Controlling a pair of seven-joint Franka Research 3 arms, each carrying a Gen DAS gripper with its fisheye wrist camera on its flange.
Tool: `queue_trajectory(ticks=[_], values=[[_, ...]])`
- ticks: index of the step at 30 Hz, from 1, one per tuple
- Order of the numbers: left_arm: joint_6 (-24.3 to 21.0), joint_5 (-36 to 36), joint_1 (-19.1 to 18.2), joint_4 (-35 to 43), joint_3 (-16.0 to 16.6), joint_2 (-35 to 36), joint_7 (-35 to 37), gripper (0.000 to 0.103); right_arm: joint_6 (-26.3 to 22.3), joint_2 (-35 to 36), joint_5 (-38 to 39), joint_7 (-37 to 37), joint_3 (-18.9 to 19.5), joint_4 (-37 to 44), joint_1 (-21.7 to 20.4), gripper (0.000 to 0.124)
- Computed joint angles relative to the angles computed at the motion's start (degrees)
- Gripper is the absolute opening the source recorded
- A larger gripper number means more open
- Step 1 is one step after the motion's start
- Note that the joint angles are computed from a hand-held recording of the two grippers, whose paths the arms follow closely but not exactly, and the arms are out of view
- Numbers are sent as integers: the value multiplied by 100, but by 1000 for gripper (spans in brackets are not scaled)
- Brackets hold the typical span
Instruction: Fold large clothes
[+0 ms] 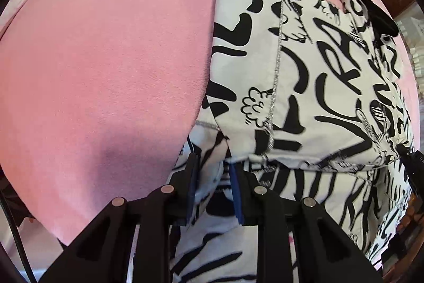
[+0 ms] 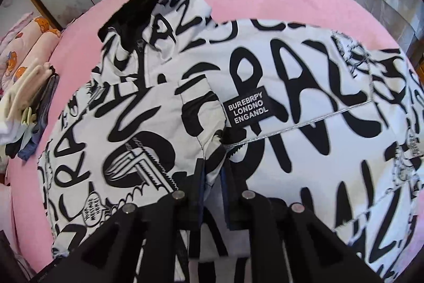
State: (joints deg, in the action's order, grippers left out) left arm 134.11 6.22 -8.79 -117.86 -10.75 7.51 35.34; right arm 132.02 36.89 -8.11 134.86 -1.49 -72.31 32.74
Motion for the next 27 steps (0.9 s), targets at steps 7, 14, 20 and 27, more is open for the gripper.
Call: queue_trajectory(ticks=[7,14,20,27], values=[[55,-152,-100,14,-94,-262,52,22,-238,-227,-296,-447,37,7,150,13],[690,-716,-199,359,-228,30,775,22,-92,-500,150,-876,346,-411,35,14],[950,-991,-227,779,-327,527,1150,11,327,-361,1220,-1869,867,-485,-170,14],[946,-1513,-107,1231,-449,1175,1376,8,95,291,1993,-3031,1094,225,-45,7]])
